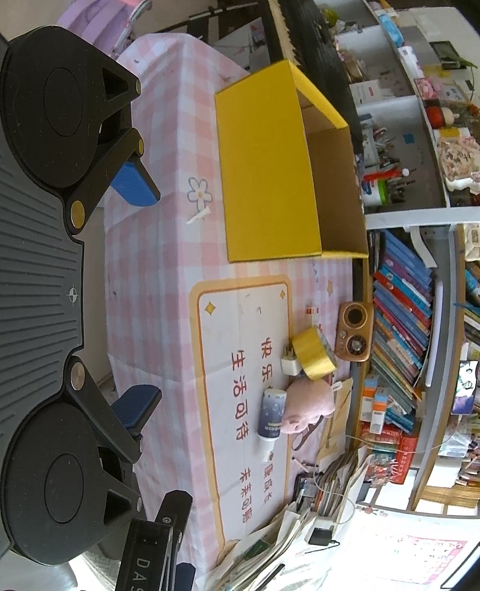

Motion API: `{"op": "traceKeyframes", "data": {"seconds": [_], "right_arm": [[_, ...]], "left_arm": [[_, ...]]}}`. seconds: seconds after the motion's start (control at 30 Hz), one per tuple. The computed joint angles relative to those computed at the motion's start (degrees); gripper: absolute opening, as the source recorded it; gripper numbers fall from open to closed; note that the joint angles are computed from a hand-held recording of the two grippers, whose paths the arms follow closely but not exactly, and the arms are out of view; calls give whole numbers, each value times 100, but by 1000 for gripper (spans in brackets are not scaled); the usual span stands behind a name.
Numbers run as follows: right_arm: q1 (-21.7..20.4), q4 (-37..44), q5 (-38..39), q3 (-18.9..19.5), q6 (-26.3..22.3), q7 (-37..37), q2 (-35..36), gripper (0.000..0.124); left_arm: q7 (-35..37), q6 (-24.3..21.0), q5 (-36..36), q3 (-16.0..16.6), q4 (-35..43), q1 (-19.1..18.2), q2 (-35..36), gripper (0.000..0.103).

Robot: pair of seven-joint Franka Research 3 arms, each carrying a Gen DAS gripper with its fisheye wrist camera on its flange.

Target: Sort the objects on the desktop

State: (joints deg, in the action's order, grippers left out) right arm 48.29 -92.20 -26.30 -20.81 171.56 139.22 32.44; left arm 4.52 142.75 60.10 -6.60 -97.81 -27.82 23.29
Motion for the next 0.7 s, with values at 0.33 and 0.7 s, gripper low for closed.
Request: {"op": "traceKeyframes", "data": {"seconds": [0.33,0.7], "right_arm": [[-492,327,373,424,-179,-567,169,103],[-1165,1077,1103,1051,-506,-1735,595,103]], "left_arm": [[379,-106,-347,49,625,-80,445,103],[733,-371,-818,221,1503,-267,1032,103]]}}
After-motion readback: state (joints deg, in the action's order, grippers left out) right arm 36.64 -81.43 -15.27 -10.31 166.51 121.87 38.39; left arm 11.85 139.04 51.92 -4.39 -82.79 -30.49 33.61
